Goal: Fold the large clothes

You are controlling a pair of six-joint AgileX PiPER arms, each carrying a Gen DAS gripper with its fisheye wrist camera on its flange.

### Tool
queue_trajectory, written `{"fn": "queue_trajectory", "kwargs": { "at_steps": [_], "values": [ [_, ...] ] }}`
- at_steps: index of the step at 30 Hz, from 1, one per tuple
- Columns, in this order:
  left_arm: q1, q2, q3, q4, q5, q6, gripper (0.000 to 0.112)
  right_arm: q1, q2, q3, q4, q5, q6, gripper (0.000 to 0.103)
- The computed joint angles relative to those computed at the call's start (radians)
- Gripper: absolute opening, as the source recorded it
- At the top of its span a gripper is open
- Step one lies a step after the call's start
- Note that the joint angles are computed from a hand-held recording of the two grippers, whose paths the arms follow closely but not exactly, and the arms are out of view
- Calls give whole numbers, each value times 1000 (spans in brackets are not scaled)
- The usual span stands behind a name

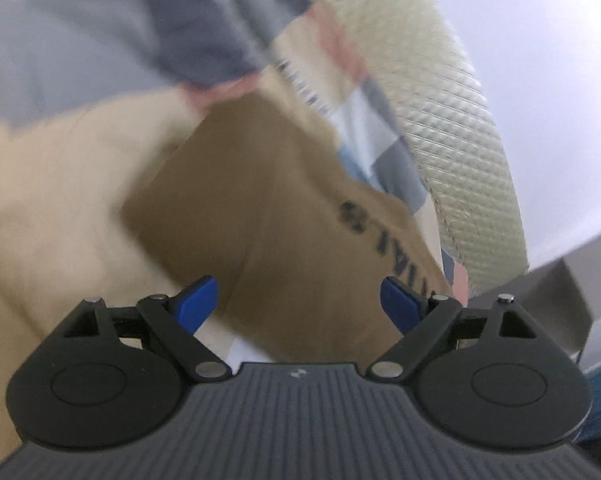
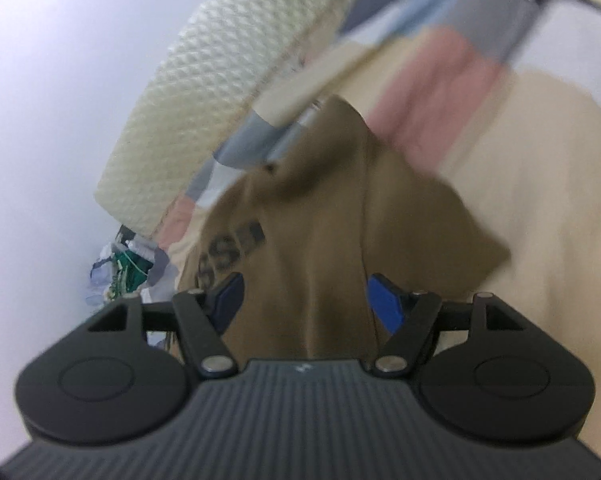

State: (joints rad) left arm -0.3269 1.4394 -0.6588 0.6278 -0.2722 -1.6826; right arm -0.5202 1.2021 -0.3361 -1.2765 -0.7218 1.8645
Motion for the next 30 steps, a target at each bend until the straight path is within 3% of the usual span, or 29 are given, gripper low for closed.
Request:
{"fn": "queue_trajectory", "kwargs": {
  "at_steps": [4, 6, 7, 11, 15, 17, 18, 21, 23, 25, 28, 30],
  "values": [
    [58, 108, 62, -16, -223, -70, 94, 67, 77, 54, 176, -1, -86, 72],
    [68, 182, 68, -64, -314, -75, 96, 81, 160, 64, 265, -52, -135, 88],
    [68, 218, 69, -105, -350, -68, 97, 83, 207, 60, 291, -80, -154, 96],
    [38, 351, 73, -364, -525, 33, 101, 101, 416, 36, 418, -207, -208, 95],
    [17, 393, -10, -450, -455, 42, 103, 146, 568, -29, 593, -299, -233, 103],
    [27, 380, -65, -385, -395, 31, 103, 173, 596, -60, 665, -297, -201, 103],
    [35, 373, -77, -363, -410, 45, 103, 189, 596, -76, 693, -278, -196, 103],
    [61, 357, -152, -235, -317, 43, 103, 215, 599, -132, 722, -249, -187, 103],
    [79, 399, -174, -204, -342, -9, 103, 209, 598, -167, 687, -244, -184, 103],
    [100, 467, -179, -206, -421, -100, 103, 199, 607, -187, 656, -263, -218, 103],
    [108, 548, -185, -268, -535, -151, 103, 234, 596, -231, 657, -142, -245, 103],
    [99, 565, -209, -298, -526, -142, 103, 238, 628, -269, 663, -111, -177, 103]
  ]
}}
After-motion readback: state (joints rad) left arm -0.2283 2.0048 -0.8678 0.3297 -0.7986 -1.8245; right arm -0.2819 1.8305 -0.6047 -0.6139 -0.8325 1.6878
